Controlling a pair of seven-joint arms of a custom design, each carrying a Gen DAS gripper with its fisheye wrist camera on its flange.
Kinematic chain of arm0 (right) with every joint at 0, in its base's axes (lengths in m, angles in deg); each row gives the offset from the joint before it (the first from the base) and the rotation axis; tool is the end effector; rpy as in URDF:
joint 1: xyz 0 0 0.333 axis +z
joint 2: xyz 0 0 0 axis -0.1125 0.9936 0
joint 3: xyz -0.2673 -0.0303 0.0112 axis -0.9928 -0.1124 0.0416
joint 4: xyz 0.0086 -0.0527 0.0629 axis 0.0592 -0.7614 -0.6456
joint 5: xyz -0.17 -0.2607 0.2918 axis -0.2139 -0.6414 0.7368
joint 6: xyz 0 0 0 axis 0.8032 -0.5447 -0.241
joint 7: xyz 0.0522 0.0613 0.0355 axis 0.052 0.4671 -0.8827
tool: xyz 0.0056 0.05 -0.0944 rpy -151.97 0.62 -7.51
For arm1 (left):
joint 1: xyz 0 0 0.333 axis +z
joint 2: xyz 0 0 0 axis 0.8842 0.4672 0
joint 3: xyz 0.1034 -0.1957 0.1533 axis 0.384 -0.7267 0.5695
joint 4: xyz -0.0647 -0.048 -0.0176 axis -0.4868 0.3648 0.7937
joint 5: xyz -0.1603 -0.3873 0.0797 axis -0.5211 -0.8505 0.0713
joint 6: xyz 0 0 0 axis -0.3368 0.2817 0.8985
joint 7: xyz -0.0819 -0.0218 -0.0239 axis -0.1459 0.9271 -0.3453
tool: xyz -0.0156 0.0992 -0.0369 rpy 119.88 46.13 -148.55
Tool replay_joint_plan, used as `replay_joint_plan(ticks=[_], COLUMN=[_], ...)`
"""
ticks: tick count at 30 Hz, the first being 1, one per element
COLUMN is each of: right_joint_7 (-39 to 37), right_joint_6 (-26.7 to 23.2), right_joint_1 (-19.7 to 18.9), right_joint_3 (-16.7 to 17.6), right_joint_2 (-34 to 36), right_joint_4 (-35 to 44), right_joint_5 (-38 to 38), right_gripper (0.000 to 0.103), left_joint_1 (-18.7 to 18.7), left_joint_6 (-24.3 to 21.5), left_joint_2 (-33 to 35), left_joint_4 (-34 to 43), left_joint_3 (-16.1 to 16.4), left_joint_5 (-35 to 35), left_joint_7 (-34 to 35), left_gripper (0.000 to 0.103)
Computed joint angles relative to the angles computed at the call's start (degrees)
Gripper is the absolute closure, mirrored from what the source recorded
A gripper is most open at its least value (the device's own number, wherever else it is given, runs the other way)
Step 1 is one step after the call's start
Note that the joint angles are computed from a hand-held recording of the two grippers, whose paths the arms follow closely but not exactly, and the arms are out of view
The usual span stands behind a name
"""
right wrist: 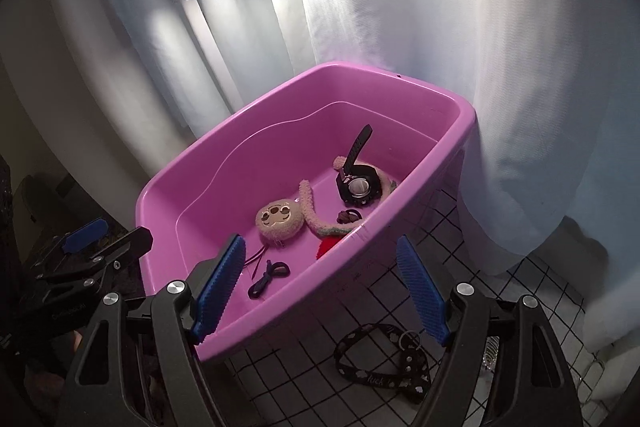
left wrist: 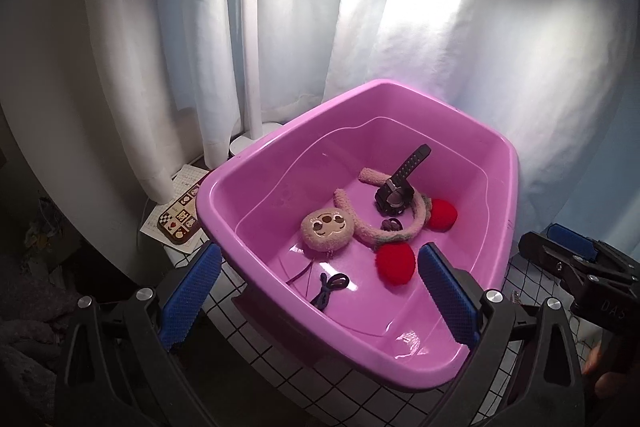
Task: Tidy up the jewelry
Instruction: 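Withdraw both tools from the tub back over the table, then move the left tool to the silver bangle while the right tool approaches the large silver ring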
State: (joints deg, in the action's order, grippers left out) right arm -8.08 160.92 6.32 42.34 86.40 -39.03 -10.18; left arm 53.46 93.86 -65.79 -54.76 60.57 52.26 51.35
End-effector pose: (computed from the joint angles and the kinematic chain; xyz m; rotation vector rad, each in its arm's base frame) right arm 0.6125 0.1554 0.5038 -1.9644 1.2427 -0.2033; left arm 0.5408 -0.2295 0.5189 -2.0601 1.2986 -0.6471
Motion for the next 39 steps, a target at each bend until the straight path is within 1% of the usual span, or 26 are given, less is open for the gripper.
replay_joint_plan(ticks=[2,4,6,10,13,17,19,21,23,25,27,30,34,37,39], right_joint_7=[-0.23,0.0,0.1,1.72,3.19,4.26,2.98,0.11,-2.79,-5.7,-9.03,-14.0,-21.12,-24.86,-27.66], right_joint_6=[1.48,1.97,3.69,6.13,6.27,5.04,4.54,3.37,1.64,-0.8,-2.34,-6.17,-10.73,-14.4,-15.65], right_joint_1=[-0.56,-1.08,-1.57,-3.2,-5.06,-7.44,-8.16,-8.72,-9.48,-10.33,-11.23,-13.02,-15.12,-16.59,-17.35], right_joint_3=[-0.76,-1.83,-2.86,-4.8,-6.46,-9.03,-10.54,-12.5,-13.85,-15.39,-16.56,-18.31,-19.86,-19.76,-19.06], right_joint_2=[-3.92,-7.45,-11.16,-18.04,-21.84,-24.88,-26.27,-26.87,-26.76,-26.59,-26.29,-24.11,-20.15,-16.05,-13.92], right_joint_4=[-5.42,-10.29,-15.5,-24.41,-29.35,-33.18,-34.66,-35.21,-34.89,-34.25,-33.73,-31.87,-29.25,-26.33,-24.84], right_joint_5=[0.71,0.92,0.73,-2.04,-4.78,-6.8,-6.67,-6.2,-5.99,-5.03,-3.68,-2.07,1.98,4.07,5.71], right_gripper=[0.025,0.025,0.025,0.025,0.025,0.025,0.025,0.025,0.025,0.025,0.025,0.025,0.025,0.025,0.025], left_joint_1=[-0.1,-0.29,-0.69,-2.29,-4.01,-6.86,-8.58,-10.36,-12.26,-14.1,-15.65,-17.99,-21.26,-23.65,-25.23], left_joint_6=[2.47,3.4,3.99,7.22,9.89,9.32,7.68,5.75,2.82,-1.12,-3.19,-7.94,-13.63,-17.53,-19.88], left_joint_2=[-0.48,-0.23,0.3,2.13,4.07,8.4,10.71,12.63,14.11,15.44,16.03,17.72,20.08,22.3,23.41], left_joint_4=[-0.66,-0.37,0.08,1.21,2.49,6.31,8.4,10.1,11.55,13.03,13.44,15.16,17.45,19.7,20.83], left_joint_3=[-0.32,-1.11,-1.91,-2.76,-3.13,-3.53,-3.46,-3.31,-3.18,-3.17,-3.08,-3.2,-3.37,-3.5,-3.46], left_joint_5=[1.25,3.31,5.74,8.78,9.33,9.08,7.97,7.21,7.55,6.52,5.98,6.2,6.41,6.22,6.3], left_joint_7=[-1.19,-2.19,-3.11,-3.61,-3.07,-2.38,-1.87,-2.42,-4.64,-6.63,-9.3,-12.45,-17.38,-20.51,-22.31], left_gripper=[0.006,0.006,0.006,0.006,0.006,0.006,0.006,0.006,0.006,0.006,0.006,0.006,0.006,0.006,0.006])
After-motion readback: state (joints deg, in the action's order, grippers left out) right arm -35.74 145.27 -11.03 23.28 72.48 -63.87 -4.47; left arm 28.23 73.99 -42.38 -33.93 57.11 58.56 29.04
